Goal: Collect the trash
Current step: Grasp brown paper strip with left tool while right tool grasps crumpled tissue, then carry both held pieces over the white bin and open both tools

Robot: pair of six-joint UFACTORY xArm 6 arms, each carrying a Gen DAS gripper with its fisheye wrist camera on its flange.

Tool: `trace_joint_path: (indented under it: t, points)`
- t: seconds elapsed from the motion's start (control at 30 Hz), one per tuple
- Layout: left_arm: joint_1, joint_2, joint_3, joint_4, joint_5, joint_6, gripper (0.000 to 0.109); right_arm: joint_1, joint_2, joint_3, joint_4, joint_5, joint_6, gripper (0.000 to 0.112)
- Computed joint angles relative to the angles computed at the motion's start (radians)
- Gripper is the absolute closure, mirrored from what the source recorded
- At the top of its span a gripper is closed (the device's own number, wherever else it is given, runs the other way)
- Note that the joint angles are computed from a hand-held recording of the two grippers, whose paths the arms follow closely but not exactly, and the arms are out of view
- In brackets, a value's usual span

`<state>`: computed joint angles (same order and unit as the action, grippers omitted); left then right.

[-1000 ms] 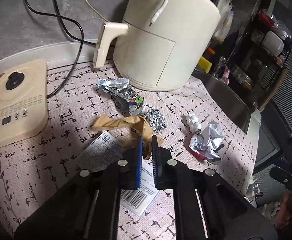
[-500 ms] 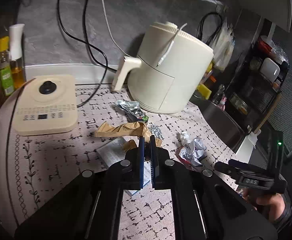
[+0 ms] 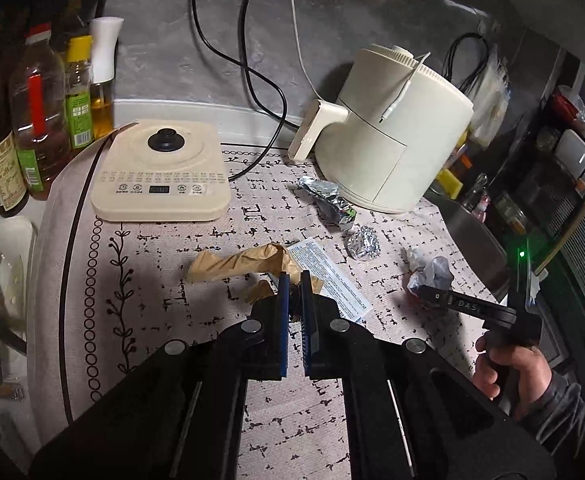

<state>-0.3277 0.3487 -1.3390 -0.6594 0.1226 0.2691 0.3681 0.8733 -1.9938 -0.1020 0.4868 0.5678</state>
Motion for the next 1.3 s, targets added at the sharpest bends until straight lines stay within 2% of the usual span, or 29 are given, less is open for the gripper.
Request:
trace_joint_path:
  t: [0.03, 0.07, 0.1, 0.17, 0.47, 1.0, 1.3]
  points:
    - [-0.002, -0.008, 0.009, -0.019, -0.005, 0.014, 0.103, 0.004, 0.001, -0.004, 0.001, 0.012, 0.001, 0.079]
    - [-0.003, -0.015, 0.015, -0.040, -0.007, 0.029, 0.103, 0.006, 0.000, -0.003, 0.044, 0.017, -0.029, 0.081]
    - [-0.004, -0.021, 0.020, -0.056, -0.007, 0.040, 0.103, 0.007, -0.014, 0.020, 0.069, 0.004, -0.051, 0.081]
    - [-0.007, -0.037, 0.034, -0.067, -0.011, 0.050, 0.103, 0.012, -0.044, 0.056, 0.028, -0.005, -0.024, 0.082]
    - [-0.021, -0.100, 0.067, -0.116, -0.029, 0.098, 0.103, 0.045, -0.229, 0.289, 0.008, -0.124, -0.011, 0.082]
    - [-0.131, -0.161, 0.098, 0.011, -0.050, -0.026, 0.103, 0.032, -0.620, 0.784, 0.016, -0.353, -0.010, 0.082]
    - [-0.248, -0.111, 0.007, 0.030, -0.017, -0.015, 0.103, -0.065, -0.904, 1.107, -0.168, -0.438, 0.183, 0.082]
